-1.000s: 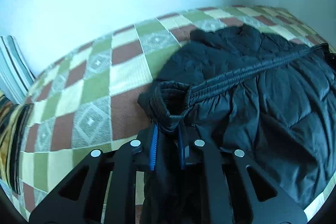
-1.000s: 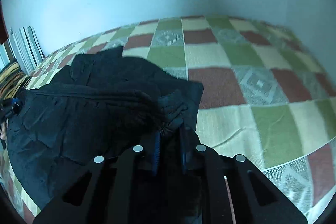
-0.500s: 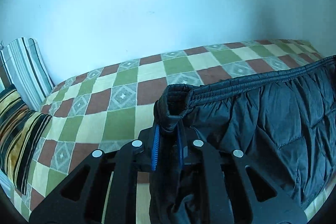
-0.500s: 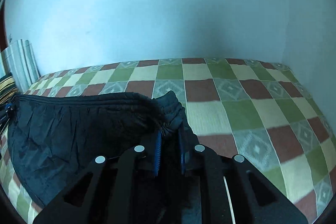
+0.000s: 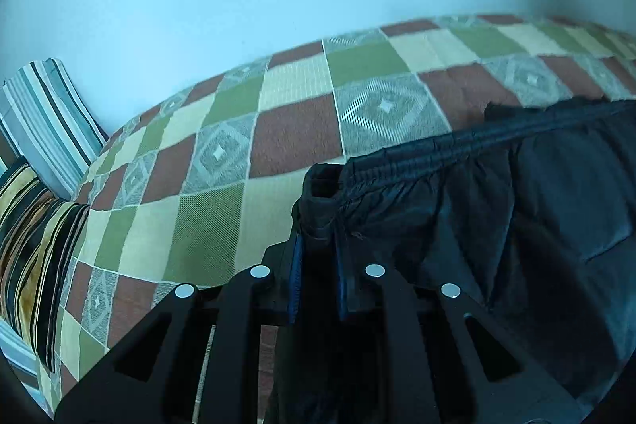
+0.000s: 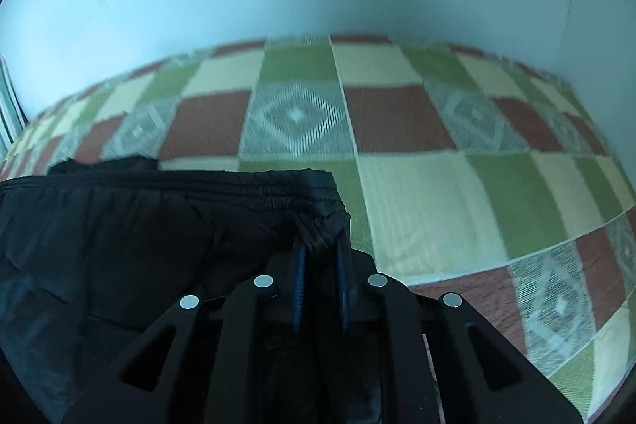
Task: Fold large clothes
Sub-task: 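Fold the hem over the jacket body with both grippers and open them, then press the folded jacket flat with both open grippers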
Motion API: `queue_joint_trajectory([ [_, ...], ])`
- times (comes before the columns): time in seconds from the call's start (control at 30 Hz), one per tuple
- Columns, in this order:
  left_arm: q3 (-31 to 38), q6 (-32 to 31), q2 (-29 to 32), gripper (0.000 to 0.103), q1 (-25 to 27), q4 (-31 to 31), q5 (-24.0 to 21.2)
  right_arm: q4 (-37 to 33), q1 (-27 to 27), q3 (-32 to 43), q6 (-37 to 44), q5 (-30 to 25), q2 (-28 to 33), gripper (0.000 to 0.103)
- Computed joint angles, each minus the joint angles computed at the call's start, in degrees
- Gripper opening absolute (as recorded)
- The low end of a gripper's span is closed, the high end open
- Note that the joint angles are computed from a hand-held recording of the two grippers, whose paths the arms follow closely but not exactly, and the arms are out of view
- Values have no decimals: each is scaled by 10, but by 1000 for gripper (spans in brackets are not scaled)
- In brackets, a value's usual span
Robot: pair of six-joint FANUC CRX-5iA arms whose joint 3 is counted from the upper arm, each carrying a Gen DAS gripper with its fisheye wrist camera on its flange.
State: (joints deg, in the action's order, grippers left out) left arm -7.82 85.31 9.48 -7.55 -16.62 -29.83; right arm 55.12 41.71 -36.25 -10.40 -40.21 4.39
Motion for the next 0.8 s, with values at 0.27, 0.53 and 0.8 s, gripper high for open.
queue_joint_trajectory([
  [0.27,-3,28,34,15,-1,-12,15,-13,-10,-2,-6,22,23,23],
  [0.53,11,94,12,49,-12,-69,-21,-47,-7,1,-19,-4,7,55],
  [0.8,-49,65,-86,53,2,21,-13,0,71,1,-99,-102,-46,55],
])
